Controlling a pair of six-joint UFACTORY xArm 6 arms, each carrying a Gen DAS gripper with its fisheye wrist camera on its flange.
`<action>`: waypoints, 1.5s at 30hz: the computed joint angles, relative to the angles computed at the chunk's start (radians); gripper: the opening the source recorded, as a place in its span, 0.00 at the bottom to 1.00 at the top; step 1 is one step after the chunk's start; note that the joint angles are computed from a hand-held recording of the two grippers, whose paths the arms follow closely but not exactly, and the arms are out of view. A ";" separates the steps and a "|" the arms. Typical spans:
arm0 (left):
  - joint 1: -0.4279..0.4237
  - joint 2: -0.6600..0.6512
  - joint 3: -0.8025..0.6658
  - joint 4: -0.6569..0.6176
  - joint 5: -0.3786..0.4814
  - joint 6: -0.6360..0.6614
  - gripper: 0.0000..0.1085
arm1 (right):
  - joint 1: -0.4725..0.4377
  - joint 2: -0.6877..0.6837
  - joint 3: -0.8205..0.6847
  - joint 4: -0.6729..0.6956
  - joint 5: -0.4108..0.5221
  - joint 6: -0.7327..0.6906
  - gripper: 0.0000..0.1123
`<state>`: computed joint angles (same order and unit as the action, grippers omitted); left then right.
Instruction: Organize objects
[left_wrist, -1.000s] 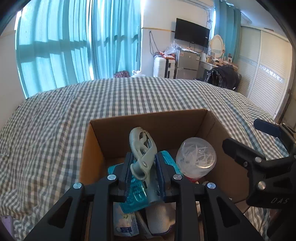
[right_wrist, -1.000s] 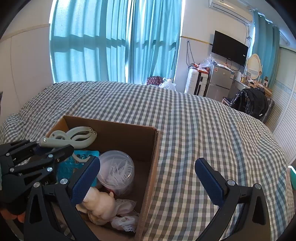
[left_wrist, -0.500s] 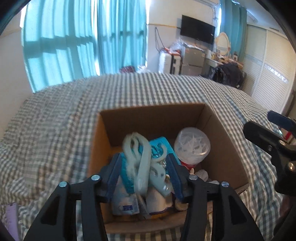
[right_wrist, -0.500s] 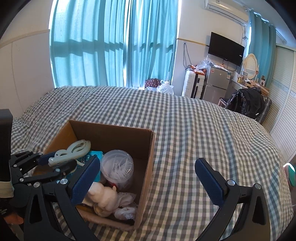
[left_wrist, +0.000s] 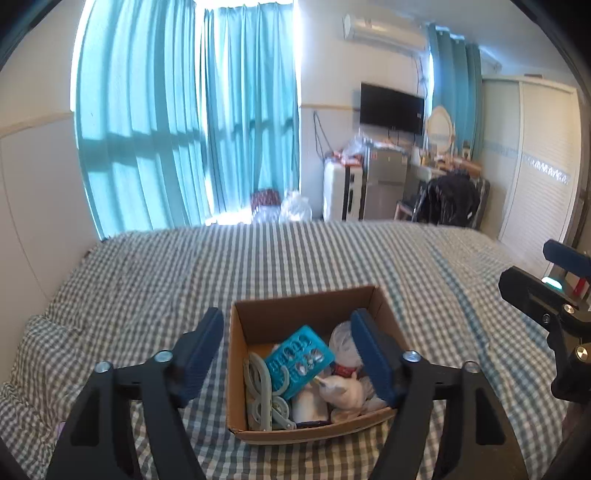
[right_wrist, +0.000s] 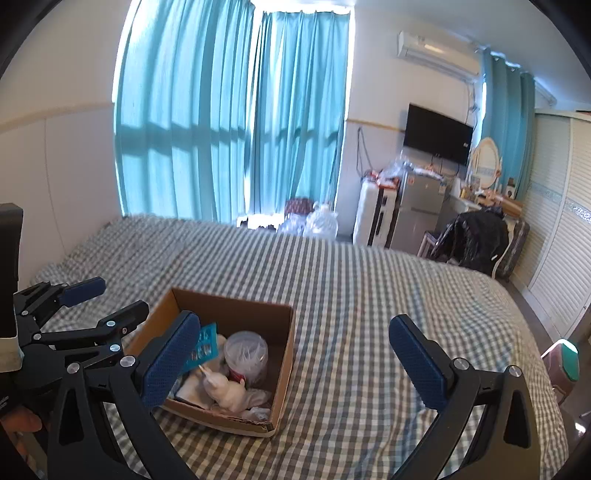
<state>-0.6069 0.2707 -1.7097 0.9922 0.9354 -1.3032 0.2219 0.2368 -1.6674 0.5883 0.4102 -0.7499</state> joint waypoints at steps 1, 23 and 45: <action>-0.006 -0.011 0.007 0.017 0.004 -0.015 0.72 | -0.004 -0.017 0.015 0.019 -0.004 -0.018 0.92; -0.164 -0.178 0.254 0.238 0.171 -0.336 0.95 | 0.032 -0.244 0.372 0.483 -0.195 -0.441 0.92; -0.179 -0.156 0.299 0.208 0.188 -0.373 0.95 | 0.024 -0.206 0.403 0.488 -0.200 -0.424 0.92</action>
<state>-0.7856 0.1148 -1.4110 1.2007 1.1231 -1.6761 0.2458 0.0312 -1.2639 1.0760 0.2101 -1.1737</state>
